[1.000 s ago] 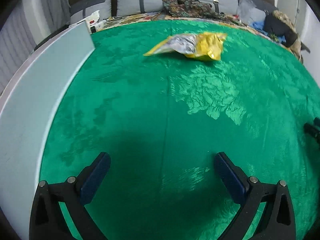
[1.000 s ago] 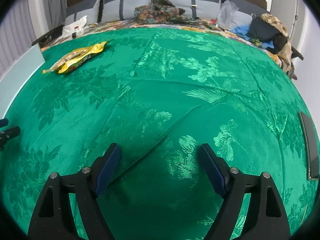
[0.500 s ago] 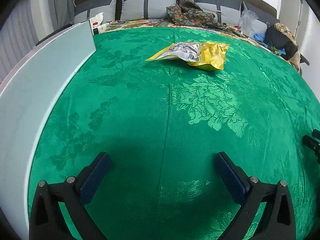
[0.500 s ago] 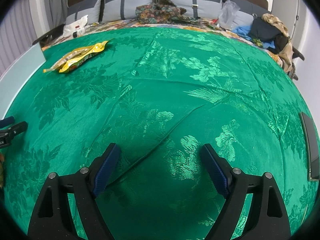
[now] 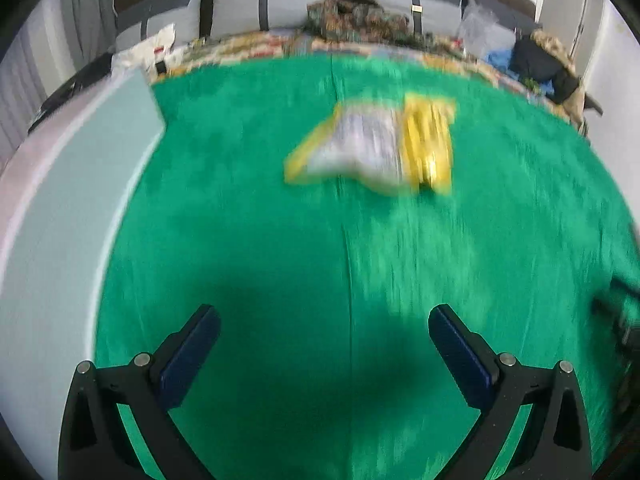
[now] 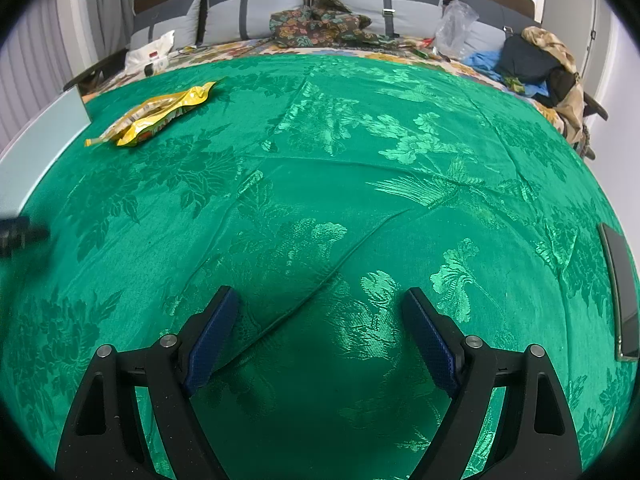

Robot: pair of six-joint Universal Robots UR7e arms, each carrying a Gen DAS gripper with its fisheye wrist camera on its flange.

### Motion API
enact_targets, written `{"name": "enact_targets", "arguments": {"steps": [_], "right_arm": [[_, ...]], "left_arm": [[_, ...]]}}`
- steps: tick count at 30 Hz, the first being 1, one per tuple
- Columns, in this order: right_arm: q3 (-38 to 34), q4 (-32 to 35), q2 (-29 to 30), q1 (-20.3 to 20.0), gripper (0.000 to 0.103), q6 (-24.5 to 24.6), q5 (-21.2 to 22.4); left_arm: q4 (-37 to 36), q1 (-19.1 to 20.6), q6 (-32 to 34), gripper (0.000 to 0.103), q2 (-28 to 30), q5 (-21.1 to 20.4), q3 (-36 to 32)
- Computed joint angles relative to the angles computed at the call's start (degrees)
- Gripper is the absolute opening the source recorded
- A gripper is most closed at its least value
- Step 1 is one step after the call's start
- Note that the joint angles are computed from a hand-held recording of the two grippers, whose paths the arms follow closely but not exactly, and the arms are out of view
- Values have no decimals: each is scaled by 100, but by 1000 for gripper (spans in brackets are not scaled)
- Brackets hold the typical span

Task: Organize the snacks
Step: 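Lower the left gripper and grasp the yellow-white peanut packet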

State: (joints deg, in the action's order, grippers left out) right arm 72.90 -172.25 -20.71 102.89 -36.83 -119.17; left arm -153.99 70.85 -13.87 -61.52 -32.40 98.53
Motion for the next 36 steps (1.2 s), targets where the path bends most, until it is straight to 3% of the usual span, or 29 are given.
{"name": "enact_targets", "arguments": {"steps": [4, 10, 17, 19, 23, 27, 30, 33, 36], "right_arm": [[-1, 2, -1, -1, 87, -1, 1], [-3, 4, -2, -2, 87, -2, 2], [-2, 6, -1, 3, 87, 4, 3], [2, 7, -6, -1, 87, 1, 5], [2, 8, -8, -1, 87, 2, 7], [-1, 10, -3, 0, 87, 6, 10], [0, 9, -6, -4, 87, 2, 12], [1, 9, -7, -4, 87, 2, 12], [2, 9, -7, -4, 87, 2, 13]], "left_arm": [[1063, 324, 421, 103, 502, -778, -1588], [2599, 640, 595, 103, 1680, -786, -3856], [3510, 904, 56, 103, 2205, -1169, -4857], [3245, 916, 144, 101, 2185, -1170, -4760], [2458, 849, 395, 64, 2096, -925, -4374], [2231, 794, 275, 61, 1938, -1023, -4028], [1734, 677, 213, 60, 1699, -1061, -3387], [1173, 521, -283, 60, 1291, -1060, -2463], [895, 279, -1104, 60, 783, -667, -1385]]}}
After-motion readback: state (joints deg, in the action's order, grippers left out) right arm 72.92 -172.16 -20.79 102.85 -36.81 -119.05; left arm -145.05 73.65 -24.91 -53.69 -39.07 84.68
